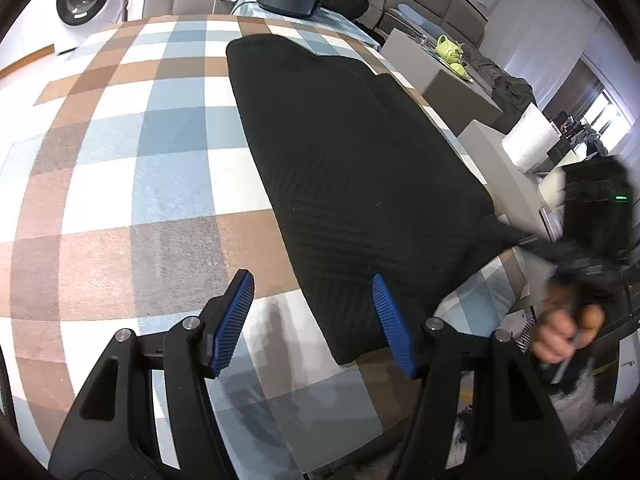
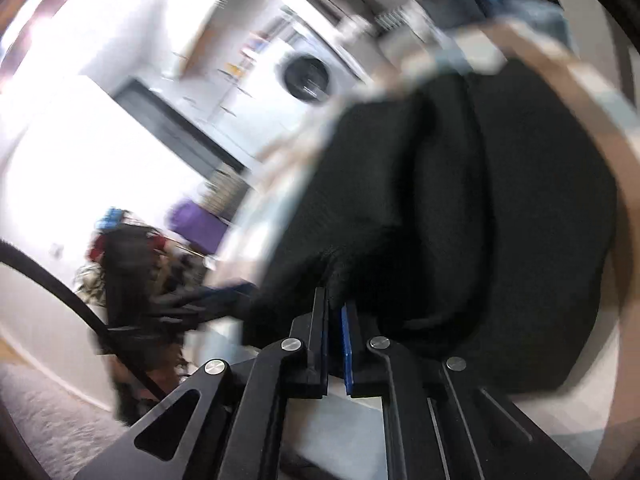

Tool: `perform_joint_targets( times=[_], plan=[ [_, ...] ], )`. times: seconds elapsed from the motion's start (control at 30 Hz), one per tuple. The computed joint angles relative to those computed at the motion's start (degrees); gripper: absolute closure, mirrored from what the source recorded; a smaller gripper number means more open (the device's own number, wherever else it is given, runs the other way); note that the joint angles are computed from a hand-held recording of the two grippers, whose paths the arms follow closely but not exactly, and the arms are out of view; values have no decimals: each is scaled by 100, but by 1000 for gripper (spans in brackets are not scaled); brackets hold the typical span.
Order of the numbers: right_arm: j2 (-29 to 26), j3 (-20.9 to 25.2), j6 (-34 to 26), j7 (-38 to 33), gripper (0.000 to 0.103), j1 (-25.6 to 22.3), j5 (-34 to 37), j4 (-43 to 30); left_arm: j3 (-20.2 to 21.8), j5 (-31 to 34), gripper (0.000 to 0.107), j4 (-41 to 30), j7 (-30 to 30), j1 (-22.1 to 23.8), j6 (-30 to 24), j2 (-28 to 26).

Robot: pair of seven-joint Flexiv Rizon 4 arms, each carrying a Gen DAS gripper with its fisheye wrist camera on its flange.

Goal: Fold small clothes

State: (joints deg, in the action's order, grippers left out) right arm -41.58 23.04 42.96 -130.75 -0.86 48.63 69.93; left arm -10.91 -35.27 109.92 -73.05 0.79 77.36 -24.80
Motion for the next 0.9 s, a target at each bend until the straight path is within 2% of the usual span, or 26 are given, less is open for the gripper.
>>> perform_joint_targets(
  times=[0.03, 0.1, 0.17, 0.23, 0.33, 0.4, 0.5, 0.67, 0.73, 0.8, 0.9],
  plan=[
    [96, 176, -19, -331, 98, -201, 210, 36, -53, -48, 48, 18, 55, 38, 10, 21],
    [240, 72, -47, -418, 98, -197, 211, 103, -149, -154, 48, 29, 176, 95, 31, 36],
    [320, -478, 290, 265, 98, 351, -576, 290, -211, -222, 48, -11, 285, 109, 26, 12],
    [228, -859, 299, 1008, 98, 723, -1359, 360, -304, -296, 48, -86, 443, 125, -9, -32],
    [179, -724, 325, 1148, 97, 658, -1645, 408, -432, -375, 48, -171, 731, 100, -4, -65],
    [151, -481, 256, 1057, 93, 452, -1556, 360, -332, -229, 48, -290, 776, -35, -81, -119],
    [44, -299, -35, 1006, 78, 290, -1431, 211, 121, 316, 47, -524, 405, -378, -352, -244],
    [6, -411, -102, 1166, 78, 431, -1665, 235, 430, 856, 43, -554, -3, -501, -709, -267],
    [44, -373, -38, 1126, 75, 405, -1644, 246, 322, 771, 43, -471, 5, -387, -732, -236],
    [40, -332, -12, 1150, 67, 364, -1562, 187, 76, 477, 43, -336, 194, -203, -592, -188],
    [59, -328, 197, 1336, 66, 318, -1389, 178, -76, 148, 43, -243, 329, -82, -433, -144]
  ],
)
